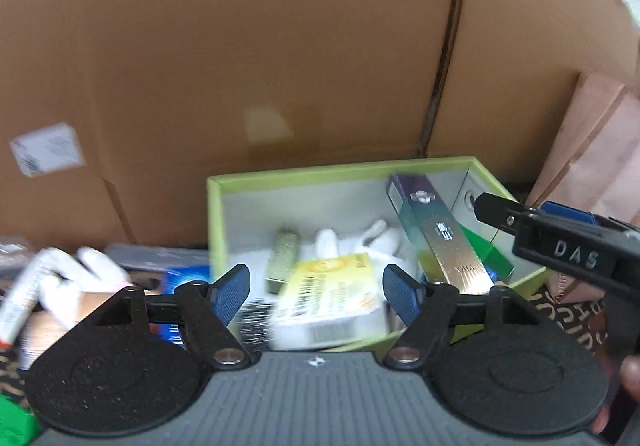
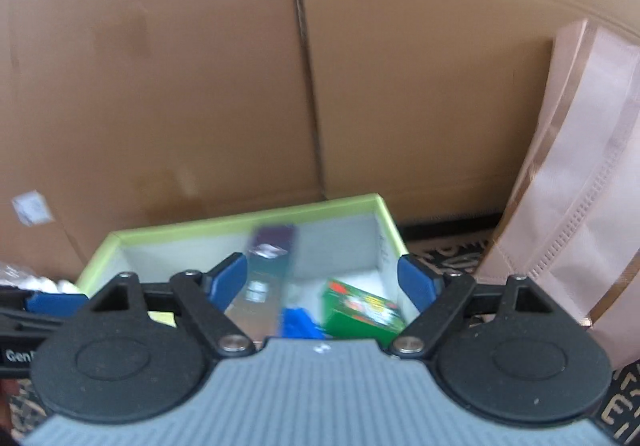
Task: Organize objects
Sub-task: 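Drop both boxes into the green box and return both grippers to the table, then grasp the green medicine box with the left gripper while the right grasps the rose-gold box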
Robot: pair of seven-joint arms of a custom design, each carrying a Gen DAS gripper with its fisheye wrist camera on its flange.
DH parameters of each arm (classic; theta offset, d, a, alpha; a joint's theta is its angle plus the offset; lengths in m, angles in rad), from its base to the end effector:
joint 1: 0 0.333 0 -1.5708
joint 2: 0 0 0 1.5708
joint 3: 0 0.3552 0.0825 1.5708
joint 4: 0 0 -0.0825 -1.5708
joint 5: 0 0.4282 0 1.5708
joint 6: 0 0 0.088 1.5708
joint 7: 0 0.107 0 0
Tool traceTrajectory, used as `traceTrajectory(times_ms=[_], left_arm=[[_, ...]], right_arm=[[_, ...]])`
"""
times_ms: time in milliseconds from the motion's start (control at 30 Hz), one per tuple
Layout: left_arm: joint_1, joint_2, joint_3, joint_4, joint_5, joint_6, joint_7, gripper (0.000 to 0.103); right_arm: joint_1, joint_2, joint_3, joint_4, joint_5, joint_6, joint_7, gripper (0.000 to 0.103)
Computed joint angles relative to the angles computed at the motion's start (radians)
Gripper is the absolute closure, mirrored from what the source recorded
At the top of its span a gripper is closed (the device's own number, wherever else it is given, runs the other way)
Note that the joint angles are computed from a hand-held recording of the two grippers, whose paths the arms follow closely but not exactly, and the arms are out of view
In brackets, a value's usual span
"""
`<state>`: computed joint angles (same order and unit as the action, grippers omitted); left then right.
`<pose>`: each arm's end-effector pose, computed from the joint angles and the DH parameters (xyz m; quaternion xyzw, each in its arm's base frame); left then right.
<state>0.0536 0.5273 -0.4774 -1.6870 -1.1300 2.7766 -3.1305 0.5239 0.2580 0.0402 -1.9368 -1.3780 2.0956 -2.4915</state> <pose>0.7245 -0.2248 0.3711 -0.2952 0.8313 -0.4538 0.1257 0.5890 0.3146 0.3884 -0.3115 0.7880 -0.4561 0.2720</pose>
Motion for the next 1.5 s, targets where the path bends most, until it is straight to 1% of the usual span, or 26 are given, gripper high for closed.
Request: traceTrajectory(times_ms=[33, 100, 133, 200, 267, 333, 400, 467, 533, 633, 700, 767, 833, 933, 967, 1033, 1067, 1100, 1133, 1167, 1200, 1267, 1300, 1400, 1467, 1500], left_arm=[[0.047, -0.023, -0.028, -0.025, -0.056, -0.009, 0.073, 0.027], [0.113, -0.064, -0.033, -0.065, -0.164, -0.036, 0.195, 0.026], [0.136, -0.077, -0.023, -0.076, -0.207, -0.047, 0.239, 0.024], [0.162, -0.090, 0.016, -0.088, -0.255, -0.046, 0.299, 0.023], [0.160, -0.072, 0.066, -0.069, -0.282, 0.002, 0.326, 0.022], [0.140, -0.035, 0.125, -0.031, -0.270, 0.053, 0.298, 0.022], [0.125, 0.014, 0.176, 0.014, -0.184, 0.076, 0.185, 0.022], [0.124, 0.055, 0.199, 0.050, -0.108, 0.094, 0.092, 0.022], [0.121, 0.094, 0.199, 0.081, -0.067, 0.147, 0.065, 0.022], [0.122, 0.130, 0.200, 0.107, 0.044, 0.126, 0.050, 0.022], [0.132, 0.151, 0.183, 0.126, 0.099, 0.100, 0.047, 0.022], [0.171, 0.170, 0.133, 0.143, 0.116, 0.058, 0.069, 0.022], [0.187, 0.186, 0.113, 0.162, 0.164, 0.016, 0.054, 0.022], [0.227, 0.210, 0.054, 0.174, 0.199, 0.007, 0.088, 0.022], [0.239, 0.214, 0.044, 0.177, 0.220, -0.016, 0.086, 0.022], [0.243, 0.219, 0.054, 0.189, 0.282, -0.088, 0.054, 0.022], [0.245, 0.226, 0.048, 0.192, 0.321, -0.094, 0.034, 0.022], [0.222, 0.229, 0.063, 0.188, 0.310, -0.044, 0.028, 0.022], [0.206, 0.239, 0.060, 0.182, 0.309, 0.043, 0.015, 0.019], [0.225, 0.255, 0.025, 0.185, 0.289, 0.083, 0.026, 0.019], [0.226, 0.264, 0.021, 0.195, 0.288, 0.098, -0.012, 0.021], [0.213, 0.276, 0.031, 0.210, 0.299, 0.124, -0.103, 0.032], [0.224, 0.281, 0.018, 0.212, 0.302, 0.129, -0.116, 0.036], [0.253, 0.289, -0.027, 0.200, 0.327, 0.168, -0.107, 0.035], [0.262, 0.290, -0.044, 0.192, 0.350, 0.192, -0.116, 0.035], [0.268, 0.292, -0.053, 0.190, 0.362, 0.200, -0.120, 0.035]], right_arm=[[0.010, -0.002, 0.005, 0.004, -0.019, -0.001, 0.004, 0.020], [0.031, 0.017, 0.017, 0.042, -0.058, 0.009, -0.013, 0.020], [0.040, 0.030, 0.019, 0.061, -0.080, 0.030, -0.017, 0.020], [0.051, 0.077, 0.023, 0.121, -0.110, 0.114, -0.044, 0.019], [0.061, 0.148, 0.018, 0.204, -0.106, 0.205, -0.096, 0.018], [0.059, 0.236, 0.015, 0.308, -0.072, 0.315, -0.172, 0.018], [0.057, 0.335, 0.018, 0.425, -0.003, 0.374, -0.270, 0.019], [0.052, 0.436, 0.027, 0.551, 0.081, 0.401, -0.386, 0.019], [0.059, 0.510, 0.035, 0.650, 0.153, 0.396, -0.476, 0.019], [0.076, 0.558, 0.017, 0.716, 0.226, 0.357, -0.551, 0.019], [0.088, 0.563, -0.005, 0.720, 0.255, 0.358, -0.552, 0.019], [0.106, 0.553, -0.033, 0.704, 0.272, 0.365, -0.530, 0.019], [0.127, 0.537, -0.067, 0.674, 0.282, 0.374, -0.500, 0.019], [0.154, 0.530, -0.113, 0.654, 0.307, 0.375, -0.475, 0.019], [0.161, 0.529, -0.127, 0.649, 0.317, 0.379, -0.471, 0.019], [0.173, 0.533, -0.151, 0.653, 0.339, 0.385, -0.478, 0.019], [0.178, 0.539, -0.162, 0.662, 0.351, 0.387, -0.489, 0.019], [0.183, 0.551, -0.174, 0.678, 0.364, 0.385, -0.500, 0.019], [0.189, 0.563, -0.185, 0.699, 0.377, 0.380, -0.516, 0.019], [0.192, 0.578, -0.195, 0.724, 0.389, 0.380, -0.542, 0.019], [0.196, 0.596, -0.204, 0.753, 0.402, 0.377, -0.566, 0.019], [0.203, 0.645, -0.222, 0.834, 0.436, 0.352, -0.623, 0.019], [0.209, 0.675, -0.234, 0.885, 0.451, 0.322, -0.658, 0.019], [0.222, 0.772, -0.287, 1.044, 0.471, 0.250, -0.769, 0.019], [0.196, 0.832, -0.288, 1.147, 0.516, 0.225, -0.889, 0.019], [0.174, 0.842, -0.274, 1.165, 0.545, 0.246, -0.963, 0.019]])
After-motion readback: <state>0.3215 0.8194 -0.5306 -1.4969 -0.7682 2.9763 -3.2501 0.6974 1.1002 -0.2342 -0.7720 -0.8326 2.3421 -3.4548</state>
